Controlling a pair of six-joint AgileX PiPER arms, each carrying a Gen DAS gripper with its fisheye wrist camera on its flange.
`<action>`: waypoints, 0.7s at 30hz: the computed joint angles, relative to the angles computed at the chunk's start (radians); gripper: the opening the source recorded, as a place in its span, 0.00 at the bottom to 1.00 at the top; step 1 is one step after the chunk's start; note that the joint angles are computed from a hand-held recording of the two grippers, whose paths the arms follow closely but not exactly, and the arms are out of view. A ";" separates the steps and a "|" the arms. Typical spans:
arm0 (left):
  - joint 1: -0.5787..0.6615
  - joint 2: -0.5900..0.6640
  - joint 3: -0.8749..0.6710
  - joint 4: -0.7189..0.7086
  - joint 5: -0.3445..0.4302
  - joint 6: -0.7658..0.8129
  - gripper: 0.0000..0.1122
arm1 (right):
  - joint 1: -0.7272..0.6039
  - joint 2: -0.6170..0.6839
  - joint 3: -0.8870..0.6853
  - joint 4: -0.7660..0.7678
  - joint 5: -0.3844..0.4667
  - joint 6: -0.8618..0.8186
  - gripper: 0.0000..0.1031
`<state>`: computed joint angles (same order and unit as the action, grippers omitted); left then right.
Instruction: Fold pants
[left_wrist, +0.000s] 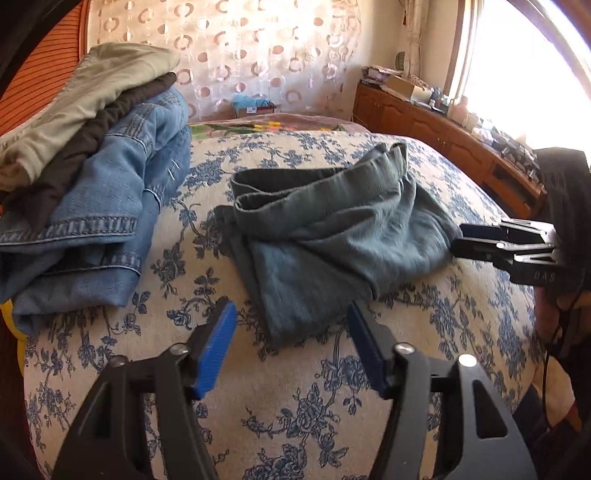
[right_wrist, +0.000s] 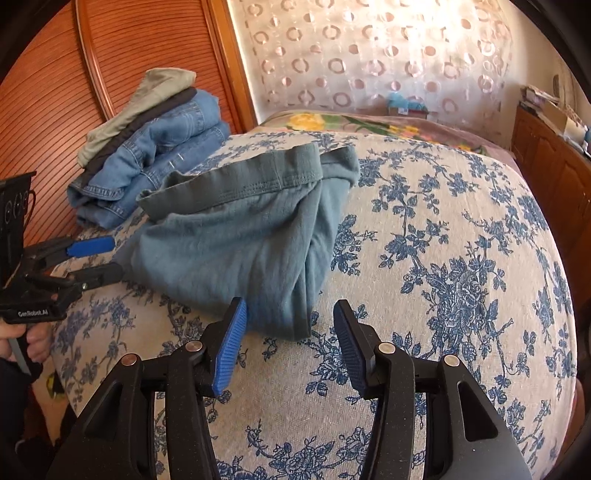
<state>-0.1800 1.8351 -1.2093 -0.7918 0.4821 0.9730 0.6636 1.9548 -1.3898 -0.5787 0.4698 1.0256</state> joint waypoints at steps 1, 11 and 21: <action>-0.005 -0.002 0.003 0.007 -0.003 -0.003 0.50 | -0.001 0.002 -0.004 0.007 -0.002 -0.009 0.48; -0.021 0.021 -0.005 0.035 -0.011 -0.030 0.36 | 0.017 0.033 -0.043 0.038 0.038 -0.056 0.48; -0.037 0.032 -0.025 0.079 -0.020 -0.072 0.36 | 0.034 0.031 -0.034 -0.018 0.045 -0.010 0.38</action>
